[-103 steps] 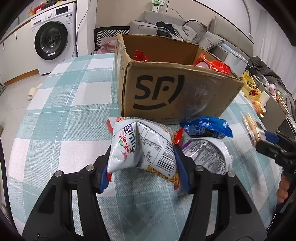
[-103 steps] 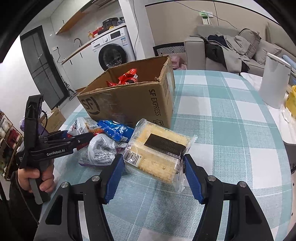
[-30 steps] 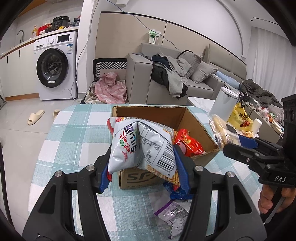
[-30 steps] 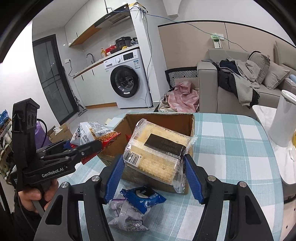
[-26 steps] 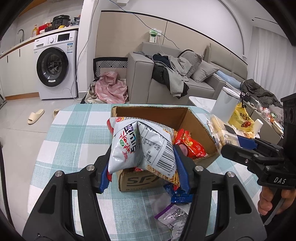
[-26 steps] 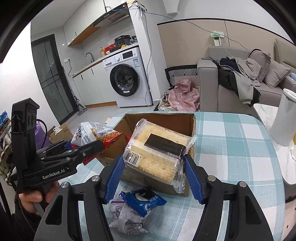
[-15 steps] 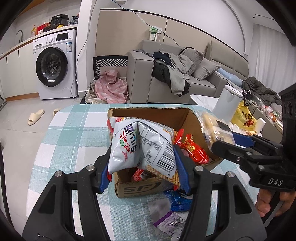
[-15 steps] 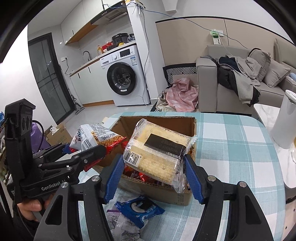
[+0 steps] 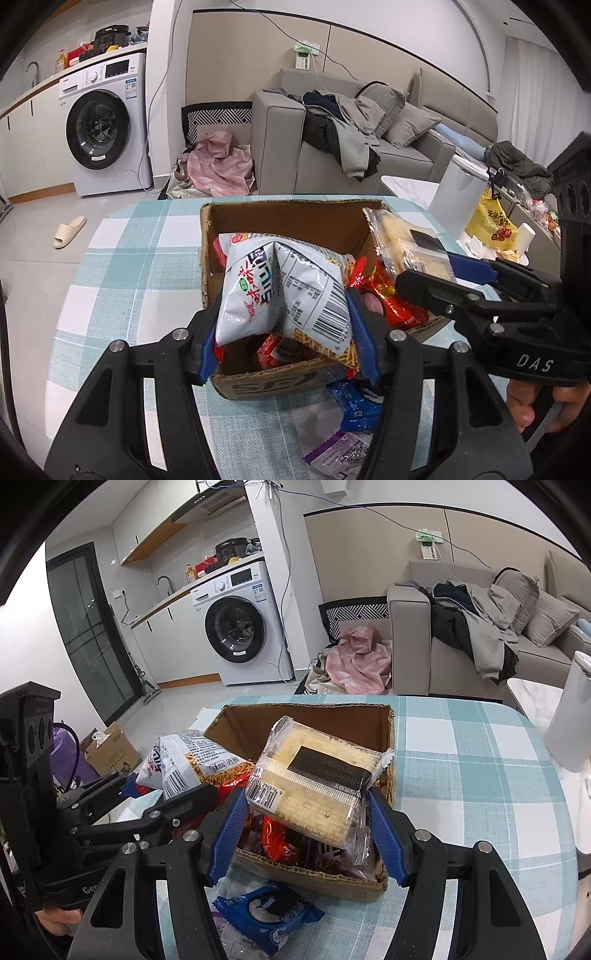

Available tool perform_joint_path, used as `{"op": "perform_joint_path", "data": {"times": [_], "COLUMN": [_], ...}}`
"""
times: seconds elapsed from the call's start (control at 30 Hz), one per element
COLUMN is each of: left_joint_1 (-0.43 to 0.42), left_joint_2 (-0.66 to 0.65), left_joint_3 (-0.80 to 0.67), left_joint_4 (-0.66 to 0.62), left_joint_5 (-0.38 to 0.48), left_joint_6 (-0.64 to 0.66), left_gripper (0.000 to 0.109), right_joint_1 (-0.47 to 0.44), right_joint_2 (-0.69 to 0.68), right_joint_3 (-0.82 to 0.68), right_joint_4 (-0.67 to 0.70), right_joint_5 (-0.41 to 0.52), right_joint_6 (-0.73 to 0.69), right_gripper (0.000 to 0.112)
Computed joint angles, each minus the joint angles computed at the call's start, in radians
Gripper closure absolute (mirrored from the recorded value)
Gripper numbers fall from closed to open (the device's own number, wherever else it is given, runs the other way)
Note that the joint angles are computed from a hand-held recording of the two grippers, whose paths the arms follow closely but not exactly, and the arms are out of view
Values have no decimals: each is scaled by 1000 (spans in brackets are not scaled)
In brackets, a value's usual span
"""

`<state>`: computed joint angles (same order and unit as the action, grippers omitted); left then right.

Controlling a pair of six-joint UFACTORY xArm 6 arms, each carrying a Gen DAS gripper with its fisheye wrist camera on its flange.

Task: Organize snacks
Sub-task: 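Lower both packets into the box and open both tools, then withdraw both open tools from the box toward the remaining snacks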

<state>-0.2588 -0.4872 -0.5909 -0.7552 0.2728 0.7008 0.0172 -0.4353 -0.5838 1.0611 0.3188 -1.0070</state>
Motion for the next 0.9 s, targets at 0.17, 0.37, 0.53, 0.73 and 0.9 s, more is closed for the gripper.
{"op": "perform_joint_path", "data": {"times": [0.17,0.37,0.53,0.73,0.9], "left_joint_1": [2,-2,5,22,37], "left_joint_2": [35,35,8,-70,-176], "left_joint_3": [-20,-16,4,50,122], "left_joint_4": [-29,-1,27,31,34], "left_joint_5": [6,-24,-19,9,6], "left_joint_6": [23,14,-17,-23,-28], "left_gripper": [52,51,35,23,6], "right_joint_1": [2,7,-10,-62,-83], "right_joint_2": [29,18,-32,-105,-169], "right_joint_3": [-17,-11,25,73,125], "right_joint_4": [24,108,123,81,16], "right_joint_5": [-16,-54,-66,-4,16], "right_joint_6": [-6,-87,-108,-65,-13], "right_gripper": [46,38,25,10,10]}}
